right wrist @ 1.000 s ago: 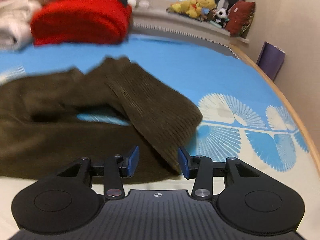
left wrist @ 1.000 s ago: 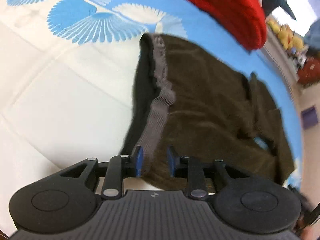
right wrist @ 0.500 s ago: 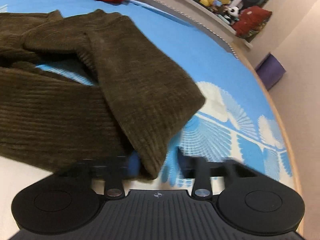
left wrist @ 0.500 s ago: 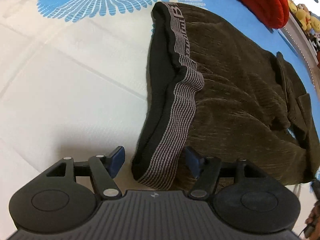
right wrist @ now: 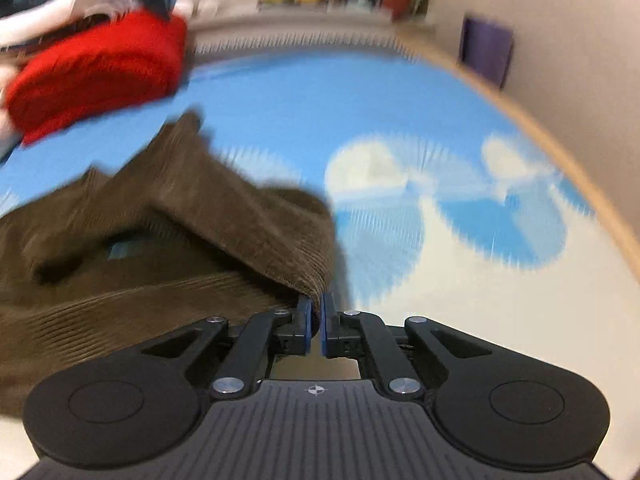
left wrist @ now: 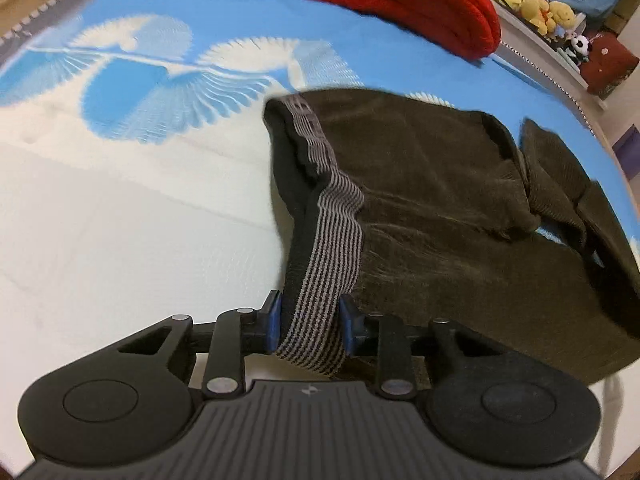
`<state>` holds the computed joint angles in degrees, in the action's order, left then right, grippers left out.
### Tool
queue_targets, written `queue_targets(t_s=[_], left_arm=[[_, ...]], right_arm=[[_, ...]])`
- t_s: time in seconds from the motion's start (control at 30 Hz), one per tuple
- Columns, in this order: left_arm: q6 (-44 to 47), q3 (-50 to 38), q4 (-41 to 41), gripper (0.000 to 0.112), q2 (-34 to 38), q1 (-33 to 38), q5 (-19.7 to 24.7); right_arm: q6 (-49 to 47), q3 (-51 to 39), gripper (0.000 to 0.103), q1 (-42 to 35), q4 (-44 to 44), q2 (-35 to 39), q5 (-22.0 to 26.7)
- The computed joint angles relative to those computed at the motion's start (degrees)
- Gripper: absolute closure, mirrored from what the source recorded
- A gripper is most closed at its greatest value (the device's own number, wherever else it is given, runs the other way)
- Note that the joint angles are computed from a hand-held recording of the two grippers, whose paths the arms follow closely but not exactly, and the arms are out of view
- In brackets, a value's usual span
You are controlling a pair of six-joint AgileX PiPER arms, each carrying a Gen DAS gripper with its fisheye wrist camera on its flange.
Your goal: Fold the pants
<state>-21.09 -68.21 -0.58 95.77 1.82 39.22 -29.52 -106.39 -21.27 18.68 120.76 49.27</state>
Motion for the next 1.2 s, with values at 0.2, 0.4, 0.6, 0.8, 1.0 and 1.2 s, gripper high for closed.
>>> queue_targets(t_s=[0.2,0.4,0.6,0.8,1.0,1.2], left_arm=[[4.34,4.69,-0.12,0.077,-5.63,3.76,8.69],[0.95,2.26,-0.55,0.067,-3.43,5.33,9.98],[-0.44,-2.59,-2.36,0.048,2.96,5.22,10.48],[-1.76,-4.94,-0.06,0.041,7.57,3.43,11.19],[-0.98,-5.95,0.21,0.040,10.08,4.02,10.43],[-0.74,-6.44,0.71,0.040,11.68,4.26,11.31]], right_arm=[[-9.45,0.79,0.099,-1.40,-3.27,1.25,16.69],[-13.92,0.30,0.089,-3.65,10.58,-0.33,10.05],[-19.08,3.70,0.055,1.31,14.43,-0.52,-2.48],[-20.83,6.42,0.054,12.96,-2.23,3.55,-15.11],[-6.61,6.73,0.057,19.55,-27.97,8.11,-23.05],[-5.17,1.52,0.095,14.02,-14.74,7.31,-21.52]])
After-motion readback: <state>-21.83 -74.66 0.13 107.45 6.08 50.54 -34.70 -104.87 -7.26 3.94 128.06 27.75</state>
